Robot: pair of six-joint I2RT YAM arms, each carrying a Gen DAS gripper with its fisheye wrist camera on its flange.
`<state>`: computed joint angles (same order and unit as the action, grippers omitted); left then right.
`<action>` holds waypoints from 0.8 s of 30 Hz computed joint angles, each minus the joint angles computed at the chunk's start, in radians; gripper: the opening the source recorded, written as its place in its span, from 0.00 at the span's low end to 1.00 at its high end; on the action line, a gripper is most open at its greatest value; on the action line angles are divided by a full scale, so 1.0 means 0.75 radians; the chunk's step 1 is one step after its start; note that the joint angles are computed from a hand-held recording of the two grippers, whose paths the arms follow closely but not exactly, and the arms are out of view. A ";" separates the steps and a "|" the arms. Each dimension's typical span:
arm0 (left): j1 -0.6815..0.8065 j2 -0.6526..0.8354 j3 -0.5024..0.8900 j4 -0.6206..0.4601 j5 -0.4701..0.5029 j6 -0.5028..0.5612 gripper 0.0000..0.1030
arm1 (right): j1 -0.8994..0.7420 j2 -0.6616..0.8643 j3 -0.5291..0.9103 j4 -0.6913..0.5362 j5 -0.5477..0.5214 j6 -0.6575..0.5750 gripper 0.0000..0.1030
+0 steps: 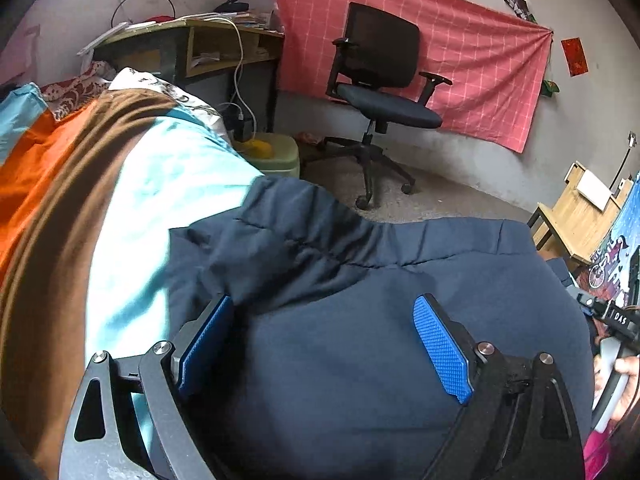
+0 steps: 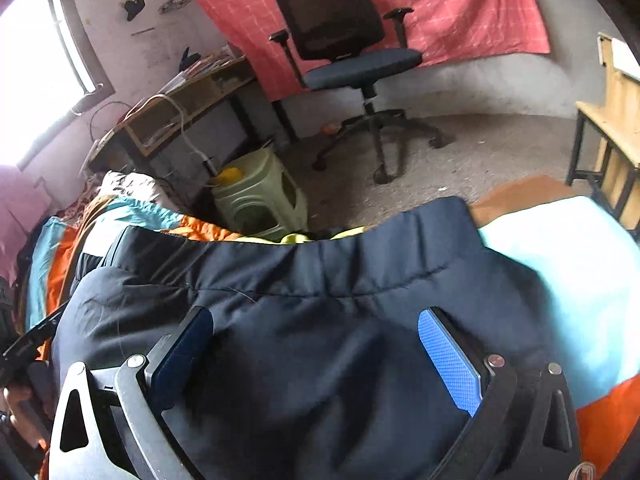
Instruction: Fold large clothes
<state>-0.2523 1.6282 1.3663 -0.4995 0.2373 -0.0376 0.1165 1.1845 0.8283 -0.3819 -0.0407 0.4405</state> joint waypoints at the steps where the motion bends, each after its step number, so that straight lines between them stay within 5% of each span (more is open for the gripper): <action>1: 0.027 -0.023 -0.015 -0.003 0.016 0.023 0.86 | 0.002 -0.035 -0.014 -0.014 0.031 0.001 1.00; 8: 0.215 -0.082 -0.089 -0.076 0.106 0.277 0.86 | -0.010 -0.282 -0.080 -0.173 0.386 -0.075 1.00; 15: 0.382 0.005 -0.025 -0.231 0.315 0.343 0.86 | -0.253 -0.417 -0.155 -0.254 0.233 -0.224 1.00; 24: 0.409 0.083 0.056 -0.348 0.400 0.396 0.86 | -0.577 -0.445 -0.223 -0.341 -0.161 -0.349 1.00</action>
